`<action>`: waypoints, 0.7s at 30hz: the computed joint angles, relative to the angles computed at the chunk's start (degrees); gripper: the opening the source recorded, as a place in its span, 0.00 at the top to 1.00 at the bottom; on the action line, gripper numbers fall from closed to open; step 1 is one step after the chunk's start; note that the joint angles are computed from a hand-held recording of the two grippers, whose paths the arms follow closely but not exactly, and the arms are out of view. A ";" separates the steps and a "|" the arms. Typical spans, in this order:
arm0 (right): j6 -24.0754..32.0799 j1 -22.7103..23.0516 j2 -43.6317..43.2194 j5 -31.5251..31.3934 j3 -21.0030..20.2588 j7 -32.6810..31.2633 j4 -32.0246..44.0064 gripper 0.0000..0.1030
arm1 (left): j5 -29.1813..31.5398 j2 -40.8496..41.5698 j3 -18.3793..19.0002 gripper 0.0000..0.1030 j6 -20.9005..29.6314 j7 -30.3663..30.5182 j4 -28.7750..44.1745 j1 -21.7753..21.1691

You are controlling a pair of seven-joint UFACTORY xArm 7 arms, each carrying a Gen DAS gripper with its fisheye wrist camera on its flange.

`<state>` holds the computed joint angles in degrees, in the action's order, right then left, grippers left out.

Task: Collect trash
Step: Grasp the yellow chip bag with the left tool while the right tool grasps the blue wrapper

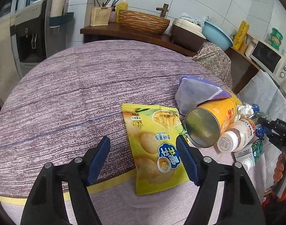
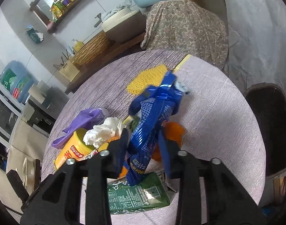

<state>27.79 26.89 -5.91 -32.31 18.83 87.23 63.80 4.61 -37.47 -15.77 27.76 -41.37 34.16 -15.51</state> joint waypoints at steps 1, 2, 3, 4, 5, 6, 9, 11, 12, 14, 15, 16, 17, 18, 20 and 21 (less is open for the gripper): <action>-0.36 -0.02 -0.23 -0.52 0.09 0.35 -0.33 0.79 | -1.03 0.16 0.98 0.30 -0.77 0.56 -0.37 -1.04; -0.85 -0.11 -0.61 -1.13 0.15 0.67 -0.79 0.82 | -1.65 0.38 1.46 0.30 -1.22 1.00 -0.50 -1.63; -1.36 -0.29 -1.03 -2.47 0.44 1.19 -1.05 0.84 | -2.00 0.77 1.72 0.30 -1.40 1.39 -0.38 -1.90; -1.09 -0.43 -1.15 -3.31 0.70 1.10 -0.87 0.86 | -1.99 0.97 1.51 0.30 -1.24 1.43 -0.30 -1.76; 0.50 -0.48 -1.29 -5.19 1.41 1.19 -0.21 0.86 | -2.01 1.16 1.38 0.31 -1.15 1.49 -0.21 -1.71; 1.54 -0.46 -1.41 -6.83 1.93 1.36 0.23 0.86 | -2.20 1.37 1.37 0.33 -1.28 1.55 -0.15 -1.83; 2.84 -0.26 -2.01 -10.83 2.86 2.13 0.65 0.87 | -3.67 2.04 2.33 0.39 -1.81 2.53 -0.20 -3.04; 4.03 -0.23 -2.75 -13.35 3.55 3.32 0.57 0.87 | -4.23 2.80 2.54 0.45 -1.76 2.97 0.00 -3.32; 4.81 -0.16 -3.08 -14.52 4.03 3.90 0.64 0.87 | -4.86 3.11 2.98 0.48 -1.83 3.39 -0.05 -3.79; 5.87 -0.02 -3.83 -15.76 4.45 3.92 0.43 0.87 | -6.55 3.47 4.07 0.59 -2.41 4.25 -0.41 -4.92; 6.00 0.01 -4.15 -15.96 4.53 3.82 0.21 0.87 | -7.05 3.50 4.26 0.64 -2.71 4.42 -0.62 -5.04; 6.16 0.00 -4.43 -16.10 4.68 3.95 0.03 0.87 | -7.16 3.25 4.01 0.66 -2.90 4.19 -0.86 -4.77; 6.37 -0.07 -4.80 -16.49 4.93 4.38 -0.23 0.87 | -7.49 3.08 4.17 0.68 -3.09 4.34 -1.01 -4.86; 6.61 -0.17 -5.07 -16.79 5.14 4.57 -0.32 0.87 | -7.90 2.80 4.30 0.70 -3.38 4.38 -1.21 -5.01; 6.76 -0.28 -5.48 -16.95 5.40 4.27 -0.49 0.87 | -8.25 1.75 4.08 0.77 -3.70 3.98 -1.75 -4.80; 6.67 -0.35 -5.76 -16.90 5.45 4.03 -0.62 0.87 | -8.34 1.29 4.05 0.78 -3.84 3.98 -1.92 -4.82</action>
